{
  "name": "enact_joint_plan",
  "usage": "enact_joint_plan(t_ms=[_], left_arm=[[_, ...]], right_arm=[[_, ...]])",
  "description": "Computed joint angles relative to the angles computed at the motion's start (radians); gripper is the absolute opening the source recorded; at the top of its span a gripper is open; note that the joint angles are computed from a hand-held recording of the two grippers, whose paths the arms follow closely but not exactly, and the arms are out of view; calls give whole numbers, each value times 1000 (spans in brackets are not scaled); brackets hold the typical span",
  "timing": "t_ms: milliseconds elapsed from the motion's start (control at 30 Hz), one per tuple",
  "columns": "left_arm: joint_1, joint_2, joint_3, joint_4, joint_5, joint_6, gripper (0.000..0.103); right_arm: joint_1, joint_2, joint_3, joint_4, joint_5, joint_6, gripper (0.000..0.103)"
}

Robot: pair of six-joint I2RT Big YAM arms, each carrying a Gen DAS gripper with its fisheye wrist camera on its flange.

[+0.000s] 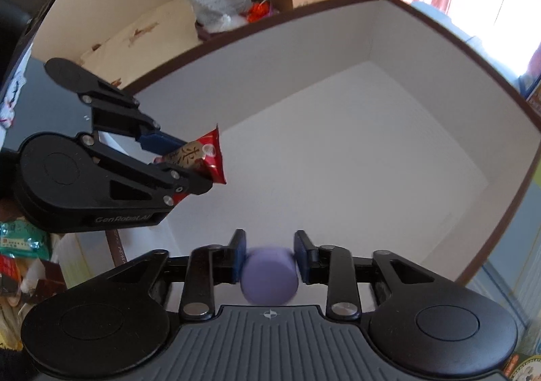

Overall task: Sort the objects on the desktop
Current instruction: 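Carry the red packet and purple tube with both tools into the brown box, then open both tools to release the packet and tube inside the box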

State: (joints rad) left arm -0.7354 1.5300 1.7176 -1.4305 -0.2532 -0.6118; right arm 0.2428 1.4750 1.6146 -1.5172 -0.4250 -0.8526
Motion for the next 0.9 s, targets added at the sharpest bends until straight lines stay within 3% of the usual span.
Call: enact_joint_plan(t_ms=[200,267,333,367,900], left_arm=[[16,-3,-23,6,19,24,22],[21,-5,-21,12,24,33,23],[21,-2,-11,14,25,37,31],[21,-1,-8,13,22,42,32],[1,-8,20,16,16,34,48]], right_arm=[[6,16,19,-12,-8,-26,28],[7,17,18,-9,-15,-31,32],[14,20,19,1,-16,-22,53],[14,17,16,9,-16,-21,57],[-28,-26,2,0,-47,-61,81]])
